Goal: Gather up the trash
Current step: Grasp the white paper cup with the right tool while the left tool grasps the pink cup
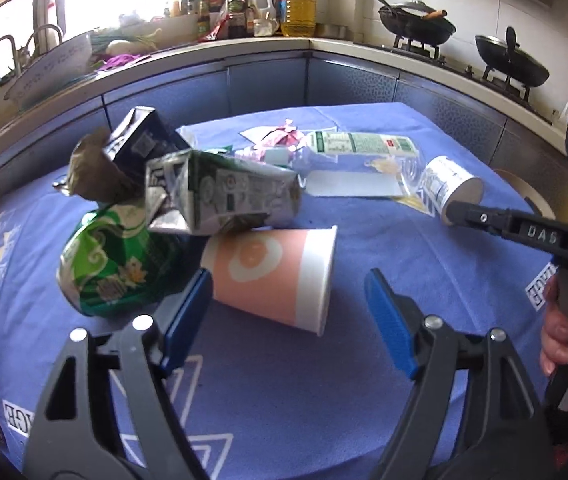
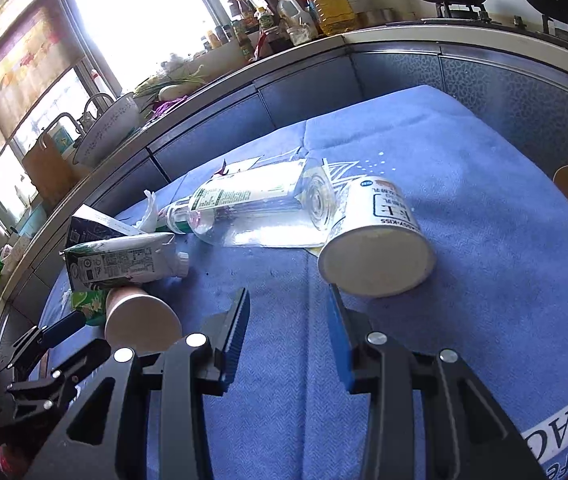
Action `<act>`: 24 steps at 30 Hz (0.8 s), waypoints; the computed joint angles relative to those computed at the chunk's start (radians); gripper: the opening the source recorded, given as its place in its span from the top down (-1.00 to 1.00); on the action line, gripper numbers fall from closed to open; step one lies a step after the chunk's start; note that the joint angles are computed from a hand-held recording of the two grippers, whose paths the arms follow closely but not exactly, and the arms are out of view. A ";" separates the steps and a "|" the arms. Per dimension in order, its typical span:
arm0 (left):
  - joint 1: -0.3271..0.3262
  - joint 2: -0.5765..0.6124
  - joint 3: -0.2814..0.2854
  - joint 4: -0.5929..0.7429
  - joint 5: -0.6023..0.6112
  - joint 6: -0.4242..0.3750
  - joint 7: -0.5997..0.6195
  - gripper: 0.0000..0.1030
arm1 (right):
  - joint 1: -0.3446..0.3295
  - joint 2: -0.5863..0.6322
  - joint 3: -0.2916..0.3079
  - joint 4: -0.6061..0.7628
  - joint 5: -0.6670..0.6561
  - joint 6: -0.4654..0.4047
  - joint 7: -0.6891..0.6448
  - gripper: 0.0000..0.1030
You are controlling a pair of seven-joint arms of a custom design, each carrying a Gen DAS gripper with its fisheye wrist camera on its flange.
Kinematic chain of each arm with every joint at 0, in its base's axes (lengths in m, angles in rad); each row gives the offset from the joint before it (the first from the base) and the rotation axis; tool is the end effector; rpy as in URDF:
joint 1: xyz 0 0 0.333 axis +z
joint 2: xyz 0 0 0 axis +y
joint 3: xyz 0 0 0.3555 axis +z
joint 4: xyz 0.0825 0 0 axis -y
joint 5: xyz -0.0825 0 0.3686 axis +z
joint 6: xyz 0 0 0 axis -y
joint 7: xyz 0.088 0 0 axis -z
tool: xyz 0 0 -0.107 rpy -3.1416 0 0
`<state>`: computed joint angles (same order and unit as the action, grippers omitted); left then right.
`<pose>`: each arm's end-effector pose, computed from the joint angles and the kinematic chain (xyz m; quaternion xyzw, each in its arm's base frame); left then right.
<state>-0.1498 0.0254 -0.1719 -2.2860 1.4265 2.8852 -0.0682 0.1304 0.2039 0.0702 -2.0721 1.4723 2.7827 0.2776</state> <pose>0.4731 -0.2177 0.4202 -0.6495 0.6468 -0.2765 0.2887 0.5870 0.0719 0.4064 -0.6925 0.5783 -0.0845 0.4230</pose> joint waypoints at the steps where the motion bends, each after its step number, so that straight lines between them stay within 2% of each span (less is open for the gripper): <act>1: -0.006 0.007 -0.005 0.001 -0.015 -0.034 0.018 -0.39 | 0.000 0.004 -0.001 0.004 -0.001 0.004 0.009 0.23; 2: -0.013 0.014 -0.010 0.005 -0.032 -0.064 0.036 -0.22 | -0.001 0.007 -0.001 0.007 0.001 0.005 0.015 0.23; 5: -0.030 0.025 -0.015 0.008 -0.053 -0.136 0.057 0.10 | -0.005 0.014 0.000 0.015 0.017 0.017 0.011 0.23; 7: -0.038 0.024 -0.015 0.005 -0.054 -0.163 0.055 0.21 | -0.006 0.019 -0.001 0.020 0.011 0.017 0.018 0.23; 10: -0.042 0.009 -0.014 -0.007 -0.002 -0.175 0.021 0.55 | -0.009 0.023 0.004 0.028 0.060 0.032 -0.025 0.24; 12: -0.036 -0.007 -0.012 -0.019 0.011 -0.162 0.007 0.78 | -0.010 0.033 0.002 0.039 0.072 0.026 -0.036 0.43; 13: -0.030 -0.015 -0.009 -0.025 0.008 -0.143 0.011 0.94 | -0.011 0.040 0.000 0.046 0.071 0.025 -0.034 0.59; 14: -0.023 -0.023 -0.006 -0.033 0.013 -0.114 0.008 0.94 | -0.014 0.048 -0.001 0.053 0.074 0.021 -0.036 0.71; 17: -0.019 -0.037 -0.014 -0.043 0.003 -0.124 0.029 0.94 | -0.034 0.063 -0.003 0.069 0.083 -0.023 -0.037 0.92; 20: -0.007 -0.053 -0.010 -0.058 -0.020 -0.074 0.032 0.94 | -0.044 0.051 -0.004 0.060 0.106 -0.047 -0.071 0.94; 24: 0.003 -0.078 -0.016 -0.052 0.017 0.001 0.000 0.94 | -0.051 0.008 -0.016 0.018 0.168 -0.071 -0.144 0.94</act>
